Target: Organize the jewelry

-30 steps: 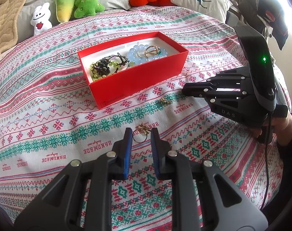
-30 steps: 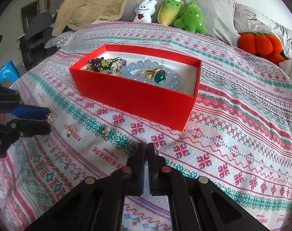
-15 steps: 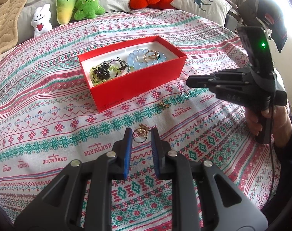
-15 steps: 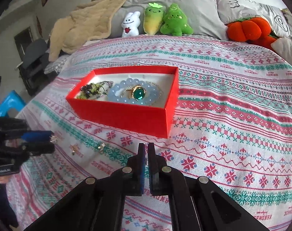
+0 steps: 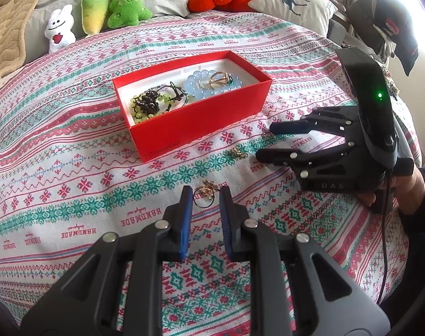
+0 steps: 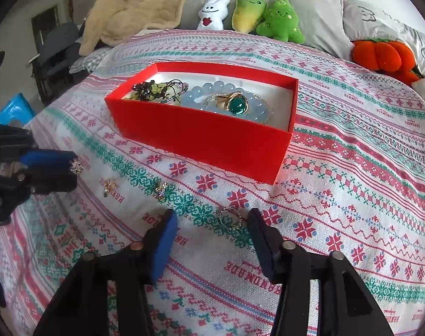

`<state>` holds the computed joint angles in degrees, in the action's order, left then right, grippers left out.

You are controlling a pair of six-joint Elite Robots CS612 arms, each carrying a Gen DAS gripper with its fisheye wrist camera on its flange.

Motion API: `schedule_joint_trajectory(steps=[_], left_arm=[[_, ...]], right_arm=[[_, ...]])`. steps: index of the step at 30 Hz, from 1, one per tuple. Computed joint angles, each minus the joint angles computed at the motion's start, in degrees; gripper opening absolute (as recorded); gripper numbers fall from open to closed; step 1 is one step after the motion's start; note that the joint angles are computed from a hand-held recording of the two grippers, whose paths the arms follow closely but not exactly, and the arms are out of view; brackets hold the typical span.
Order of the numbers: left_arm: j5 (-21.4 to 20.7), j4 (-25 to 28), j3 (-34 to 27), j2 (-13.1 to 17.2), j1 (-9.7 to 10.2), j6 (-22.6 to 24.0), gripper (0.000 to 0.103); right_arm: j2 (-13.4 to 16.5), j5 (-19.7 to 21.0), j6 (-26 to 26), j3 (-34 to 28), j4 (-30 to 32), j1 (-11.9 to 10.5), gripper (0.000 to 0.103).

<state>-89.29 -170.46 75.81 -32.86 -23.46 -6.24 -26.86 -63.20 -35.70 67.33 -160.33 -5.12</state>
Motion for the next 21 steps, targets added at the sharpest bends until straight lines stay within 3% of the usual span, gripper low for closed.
schedule_joint_trajectory(steps=[3,6,13,14,15,21], left_arm=[[0.0,-0.1,0.0,0.0,-0.02,0.1,0.021],[-0.1,0.0,0.1,0.0,-0.05,0.3,0.021],[-0.1,-0.2,0.0,0.0,-0.08,0.1,0.021],[-0.1,-0.3,0.1,0.0,-0.07,0.1,0.021],[-0.1,-0.3,0.1,0.0,-0.06,0.0,0.021],[-0.4,-0.9,0.3,-0.1,0.04,0.0,0.021]], right_arm=[[0.2,0.2,0.6,-0.5,0.8,-0.1,0.020],[0.2,-0.4,0.6,-0.5,0.4,0.0,0.017],[-0.2,-0.8,-0.2,0.3,-1.2,0.1,0.016],[-0.2,-0.8,-0.1,0.4,-1.6,0.1,0.008],[-0.3,-0.8,-0.2,0.6,-1.8,0.0,0.007],[-0.3,-0.3,0.4,0.5,-1.3,-0.2,0.007]])
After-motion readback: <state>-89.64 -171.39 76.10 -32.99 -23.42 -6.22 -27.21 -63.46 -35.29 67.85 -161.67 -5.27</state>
